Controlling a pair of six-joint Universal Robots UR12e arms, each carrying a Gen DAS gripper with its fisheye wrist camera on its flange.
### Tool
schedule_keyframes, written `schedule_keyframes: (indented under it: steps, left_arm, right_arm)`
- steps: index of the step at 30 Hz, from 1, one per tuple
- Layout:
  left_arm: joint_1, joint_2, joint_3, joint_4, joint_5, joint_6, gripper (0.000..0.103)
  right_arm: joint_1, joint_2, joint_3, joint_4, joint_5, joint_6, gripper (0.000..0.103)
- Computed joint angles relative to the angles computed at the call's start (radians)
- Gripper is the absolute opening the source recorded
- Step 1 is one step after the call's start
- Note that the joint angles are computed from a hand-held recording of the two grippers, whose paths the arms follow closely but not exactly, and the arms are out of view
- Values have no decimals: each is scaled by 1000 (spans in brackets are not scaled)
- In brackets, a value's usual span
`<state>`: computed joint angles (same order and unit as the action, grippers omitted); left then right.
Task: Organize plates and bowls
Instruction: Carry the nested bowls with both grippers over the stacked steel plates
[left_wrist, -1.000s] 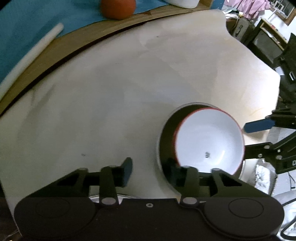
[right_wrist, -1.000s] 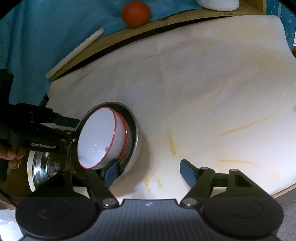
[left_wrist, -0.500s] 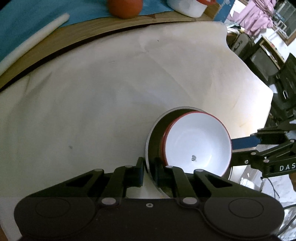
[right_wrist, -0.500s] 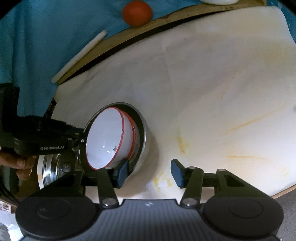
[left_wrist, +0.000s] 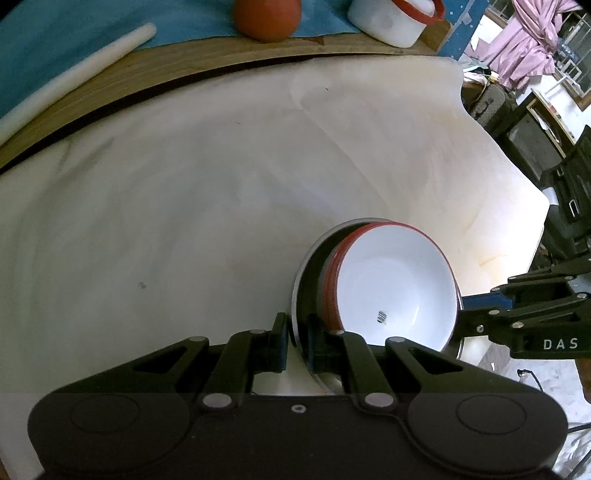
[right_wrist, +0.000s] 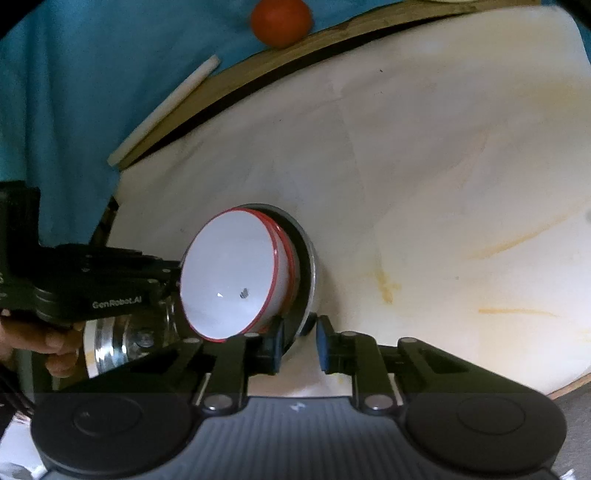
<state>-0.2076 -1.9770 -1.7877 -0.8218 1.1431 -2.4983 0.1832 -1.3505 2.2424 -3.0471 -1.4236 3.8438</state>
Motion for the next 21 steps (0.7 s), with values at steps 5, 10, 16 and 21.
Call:
schedule_keyframes:
  steps: [5, 10, 16, 21]
  left_arm:
    - [3, 8, -14, 23, 2, -32, 9]
    - [6, 9, -18, 36, -1, -75, 8]
    - [13, 10, -24, 49, -26, -125, 8]
    - [20, 19, -25, 65, -45, -162, 7]
  right_arm:
    - [3, 12, -18, 27, -5, 12, 22]
    - [26, 20, -36, 50, -45, 26, 19]
    - [14, 18, -28, 40, -25, 81, 17]
    - [12, 9, -29, 43, -33, 67, 17]
